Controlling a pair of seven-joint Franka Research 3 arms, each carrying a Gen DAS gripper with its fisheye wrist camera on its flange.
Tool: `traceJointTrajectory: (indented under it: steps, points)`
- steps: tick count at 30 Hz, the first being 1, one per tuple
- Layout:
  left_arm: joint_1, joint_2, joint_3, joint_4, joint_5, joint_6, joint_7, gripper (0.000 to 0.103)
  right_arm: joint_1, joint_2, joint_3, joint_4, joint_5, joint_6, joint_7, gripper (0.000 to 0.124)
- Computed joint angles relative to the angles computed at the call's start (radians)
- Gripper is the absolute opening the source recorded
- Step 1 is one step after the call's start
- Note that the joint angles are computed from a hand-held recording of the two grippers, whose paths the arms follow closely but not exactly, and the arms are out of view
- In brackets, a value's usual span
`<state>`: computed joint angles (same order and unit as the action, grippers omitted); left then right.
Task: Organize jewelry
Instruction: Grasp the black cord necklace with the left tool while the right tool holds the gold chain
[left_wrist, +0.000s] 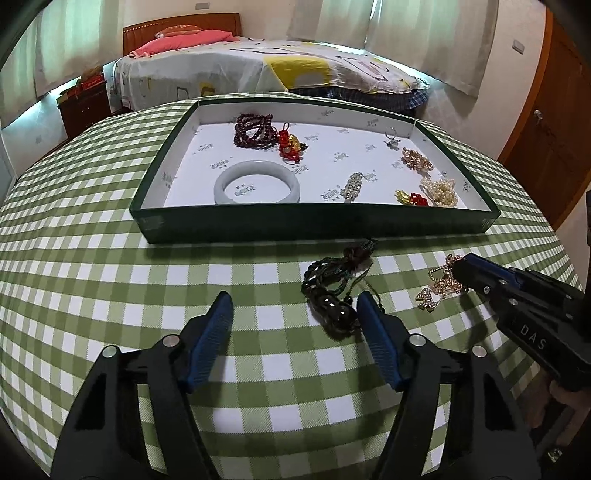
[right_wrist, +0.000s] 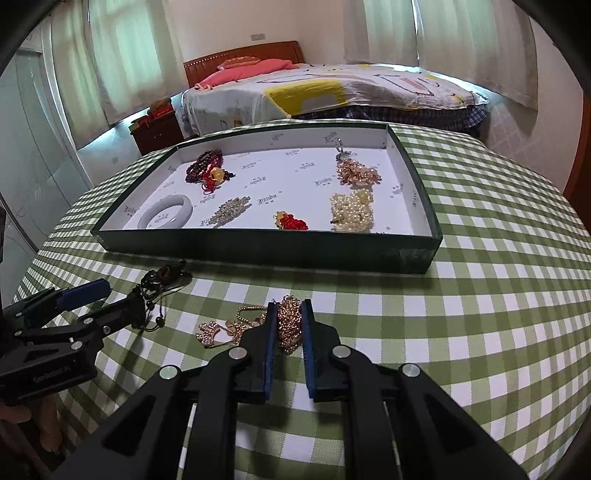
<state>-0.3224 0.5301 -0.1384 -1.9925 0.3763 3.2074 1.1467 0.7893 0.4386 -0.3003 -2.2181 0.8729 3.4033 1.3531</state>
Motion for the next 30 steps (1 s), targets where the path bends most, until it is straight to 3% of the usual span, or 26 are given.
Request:
traceJointTrajectory:
  steps: [6, 10, 12, 18, 21, 24, 26, 28, 30]
  points:
    - [0.032, 0.01, -0.037, 0.008, 0.006, 0.005, 0.026, 0.049, 0.0, 0.0, 0.002, 0.001, 0.0, -0.001, 0.0, 0.013]
    - [0.076, 0.017, -0.083, 0.011, 0.0, 0.003, 0.049, 0.029, -0.014, -0.003, 0.02, 0.0, -0.007, 0.004, 0.002, 0.013]
    - [0.098, 0.02, -0.106, 0.011, -0.002, 0.002, 0.063, 0.024, -0.016, -0.004, 0.025, 0.0, -0.007, 0.006, 0.001, 0.013]
    - [0.113, 0.016, -0.125, 0.009, -0.021, -0.01, 0.075, 0.024, -0.015, -0.003, 0.025, 0.002, -0.001, 0.005, -0.004, 0.013]
    - [0.111, 0.021, -0.125, 0.017, -0.034, -0.009, 0.065, 0.044, -0.022, -0.004, 0.031, 0.001, -0.003, 0.007, -0.004, 0.013]
    - [0.112, 0.03, -0.127, 0.029, -0.04, -0.01, 0.065, 0.045, -0.027, -0.004, 0.037, 0.002, -0.004, 0.007, -0.004, 0.013]
    - [0.103, 0.033, -0.118, 0.034, -0.034, -0.009, 0.069, 0.045, -0.029, -0.003, 0.038, 0.003, -0.004, 0.007, -0.004, 0.013]
    - [0.108, 0.036, -0.123, 0.034, -0.027, -0.006, 0.082, 0.029, -0.029, -0.004, 0.038, 0.002, -0.004, 0.007, -0.004, 0.013]
    - [0.13, 0.039, -0.146, 0.033, -0.027, -0.008, 0.094, 0.021, -0.028, -0.003, 0.038, 0.003, -0.003, 0.008, -0.004, 0.013]
